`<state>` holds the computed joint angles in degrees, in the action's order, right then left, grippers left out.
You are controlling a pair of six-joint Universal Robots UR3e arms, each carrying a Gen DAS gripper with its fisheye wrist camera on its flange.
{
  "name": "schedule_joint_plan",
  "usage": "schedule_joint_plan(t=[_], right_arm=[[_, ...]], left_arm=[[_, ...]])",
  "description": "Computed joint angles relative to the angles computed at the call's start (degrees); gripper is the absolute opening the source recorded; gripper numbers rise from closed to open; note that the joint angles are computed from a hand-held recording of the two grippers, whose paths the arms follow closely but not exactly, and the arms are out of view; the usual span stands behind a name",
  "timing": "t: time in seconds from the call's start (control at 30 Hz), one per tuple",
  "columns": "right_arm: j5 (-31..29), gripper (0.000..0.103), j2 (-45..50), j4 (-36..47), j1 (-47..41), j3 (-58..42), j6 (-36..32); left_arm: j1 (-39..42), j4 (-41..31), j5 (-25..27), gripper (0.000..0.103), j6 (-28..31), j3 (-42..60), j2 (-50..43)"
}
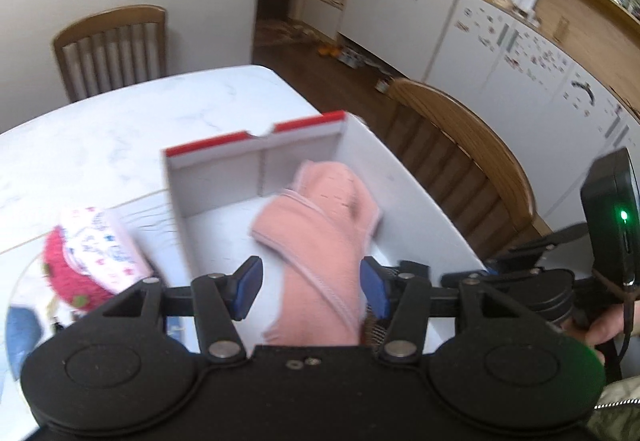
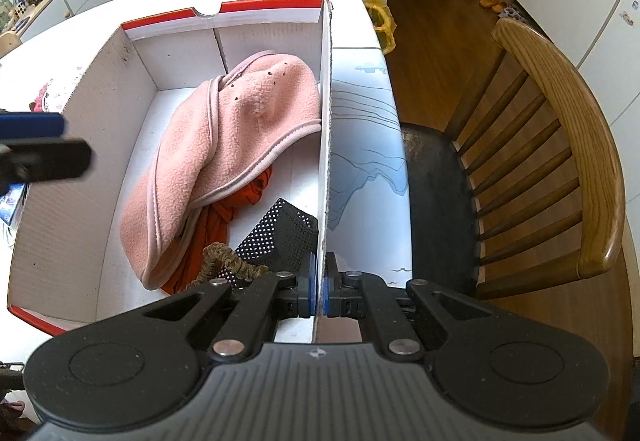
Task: Organize objects
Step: 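Carry the black strap item into the box beside the hat and release, then move the left gripper back to the patterned cloth pouch and grasp it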
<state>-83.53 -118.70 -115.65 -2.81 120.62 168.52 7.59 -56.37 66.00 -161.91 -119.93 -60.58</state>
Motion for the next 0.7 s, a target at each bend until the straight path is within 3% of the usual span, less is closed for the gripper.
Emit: schedule_joint_plan(t=[0.07, 0.2, 0.47, 0.7], right_arm=[[-0.48, 0.003, 0.39, -0.09, 0.54, -0.29, 0.53], [-1.06, 0.003, 0.80, -0.08, 1.11, -0.61, 1.57], [-2.80, 0.003, 1.53, 0.30, 3.55, -1.45, 3.67], [-4.33, 0.003, 2.22, 0.69, 5.65, -2.35, 5.56]], left_arm=[[3.26, -1.91, -0.64, 0.054, 1.22, -0.64, 2.80], [9.60, -5.01, -1.36, 0.069, 3.95, -2.40, 8.12], [24.55, -15.70, -6.61, 0.071, 12.94, -3.60, 16.24], [32.52, -19.61, -7.92, 0.079, 17.82, -5.01, 18.77]])
